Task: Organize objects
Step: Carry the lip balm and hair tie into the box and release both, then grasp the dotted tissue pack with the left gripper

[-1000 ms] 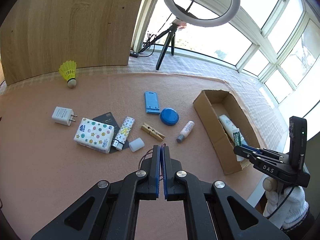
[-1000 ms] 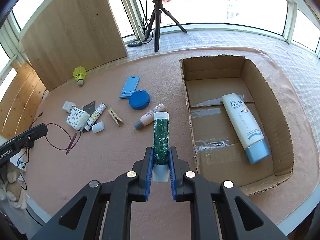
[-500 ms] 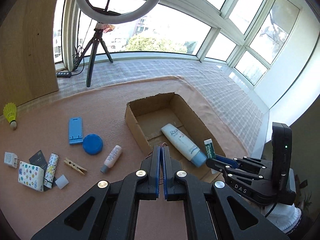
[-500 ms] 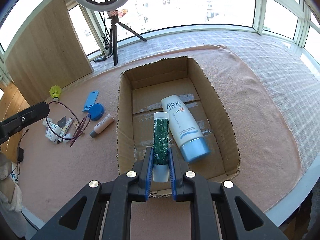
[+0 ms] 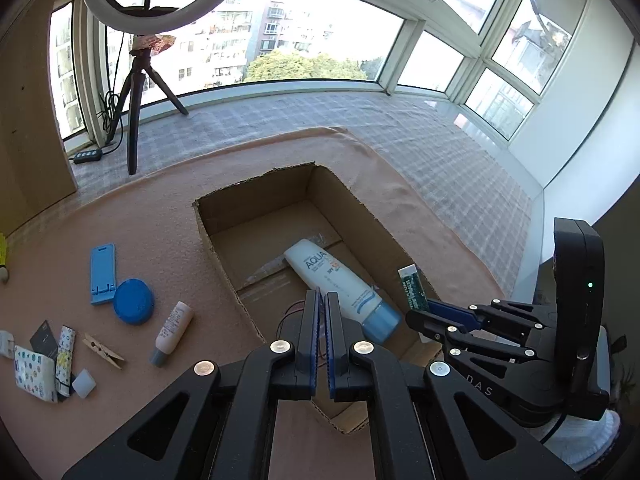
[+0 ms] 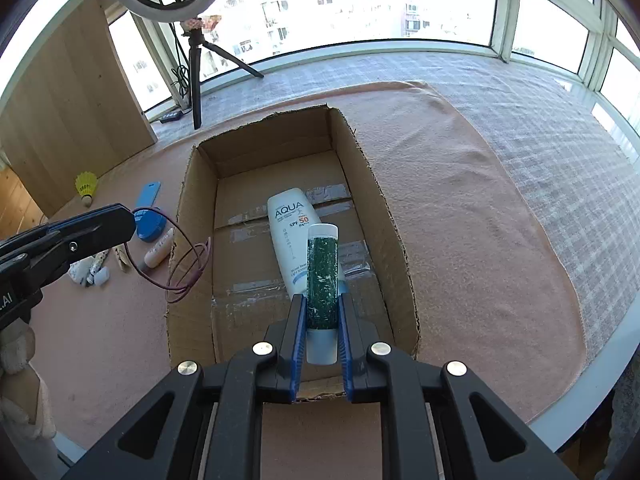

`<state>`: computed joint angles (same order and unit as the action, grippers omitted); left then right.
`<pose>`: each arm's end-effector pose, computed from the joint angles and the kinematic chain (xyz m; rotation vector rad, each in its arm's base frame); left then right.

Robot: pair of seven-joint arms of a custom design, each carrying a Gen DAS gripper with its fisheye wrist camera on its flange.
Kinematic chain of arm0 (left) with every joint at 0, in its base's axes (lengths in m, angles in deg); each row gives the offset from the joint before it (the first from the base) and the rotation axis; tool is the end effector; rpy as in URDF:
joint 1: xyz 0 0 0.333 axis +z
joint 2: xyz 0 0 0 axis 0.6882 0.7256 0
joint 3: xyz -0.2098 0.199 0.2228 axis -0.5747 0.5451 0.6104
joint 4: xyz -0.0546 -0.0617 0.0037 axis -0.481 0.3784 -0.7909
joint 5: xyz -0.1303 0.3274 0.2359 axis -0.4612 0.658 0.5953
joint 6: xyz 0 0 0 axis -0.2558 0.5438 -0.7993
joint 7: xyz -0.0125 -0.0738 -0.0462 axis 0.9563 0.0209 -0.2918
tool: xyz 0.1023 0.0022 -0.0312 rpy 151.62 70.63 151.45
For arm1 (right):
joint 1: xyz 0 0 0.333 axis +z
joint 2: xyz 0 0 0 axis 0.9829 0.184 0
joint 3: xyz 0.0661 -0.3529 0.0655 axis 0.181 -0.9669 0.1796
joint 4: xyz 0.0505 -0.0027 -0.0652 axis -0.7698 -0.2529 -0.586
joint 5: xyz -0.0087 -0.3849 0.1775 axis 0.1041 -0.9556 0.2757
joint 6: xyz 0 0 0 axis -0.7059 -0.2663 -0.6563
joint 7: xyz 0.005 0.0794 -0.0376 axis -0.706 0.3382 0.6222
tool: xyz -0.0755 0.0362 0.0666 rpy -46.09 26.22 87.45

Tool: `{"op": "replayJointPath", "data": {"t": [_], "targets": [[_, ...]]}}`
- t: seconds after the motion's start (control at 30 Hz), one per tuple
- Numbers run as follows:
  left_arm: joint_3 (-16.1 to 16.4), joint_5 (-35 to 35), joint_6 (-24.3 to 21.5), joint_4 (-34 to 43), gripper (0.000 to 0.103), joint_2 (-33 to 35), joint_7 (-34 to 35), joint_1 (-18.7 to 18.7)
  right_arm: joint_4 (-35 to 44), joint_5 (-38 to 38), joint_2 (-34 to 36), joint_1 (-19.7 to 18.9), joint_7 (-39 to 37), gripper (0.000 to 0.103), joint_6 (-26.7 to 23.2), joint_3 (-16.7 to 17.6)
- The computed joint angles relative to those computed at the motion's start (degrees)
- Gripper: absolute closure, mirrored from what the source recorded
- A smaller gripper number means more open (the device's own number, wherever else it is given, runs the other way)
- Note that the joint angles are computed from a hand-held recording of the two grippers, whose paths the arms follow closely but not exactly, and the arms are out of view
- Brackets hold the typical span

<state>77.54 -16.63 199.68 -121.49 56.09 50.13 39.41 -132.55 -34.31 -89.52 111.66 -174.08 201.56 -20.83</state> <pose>0.6300 -0.1384 0.5351 -1.7002 2.2855 -0.9872 0.3679 0.3903 0.5112 -1.2830 2.4334 -0.5056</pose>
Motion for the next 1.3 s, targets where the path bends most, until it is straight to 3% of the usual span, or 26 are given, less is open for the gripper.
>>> {"op": "replayJointPath", "data": {"t": [0.03,0.1,0.13,0.17,0.2,0.7,0.97,1.3], "targets": [[0.1,0.1,-0.4,0.1,0.087,0.1,-0.4,0.1,0.0,0.1,0.0,0.0,-0.3,0.088,0.0,-0.1],[0.3,-0.4,0.0,-0.2,0.046,0.0,-0.9,0.4,-0.2,0.3,0.0,0.0,-0.2,0.078,0.4,-0.1],[0.4,-0.6,1.1,-0.7,0.044,-0.4,-1.0,0.4,-0.4,0.1,-0.1,0.0,0.3,0.066,0.9,-0.1],[0.5,-0.5,1.4,-1.0,0.044,-0.6,-0.9,0.5,-0.5,-0.2,-0.2,0.0,1.0,0.059,1.0,0.1],[0.6,-0.5,1.2,-1.1,0.044,-0.6,-0.9,0.7,-0.5,-0.4,-0.2,0.0,1.5,0.058,0.8,0.2],[4.0,4.0,0.9,-4.7,0.044,-2.7,-5.1,5.0,4.1,-1.8,5.0,1.1,1.7,0.058,4.3,-0.1],[7.2,13.8,1.2,-4.4,0.044,-0.8,-13.4,9.9,9.8,-3.6,9.9,2.6,-1.2,0.058,4.9,-1.0],[10.8,29.4,-2.5,4.0,0.047,7.9,-25.5,14.0,14.2,-3.6,14.1,4.3,-3.7,0.059,5.8,-2.5]]}}
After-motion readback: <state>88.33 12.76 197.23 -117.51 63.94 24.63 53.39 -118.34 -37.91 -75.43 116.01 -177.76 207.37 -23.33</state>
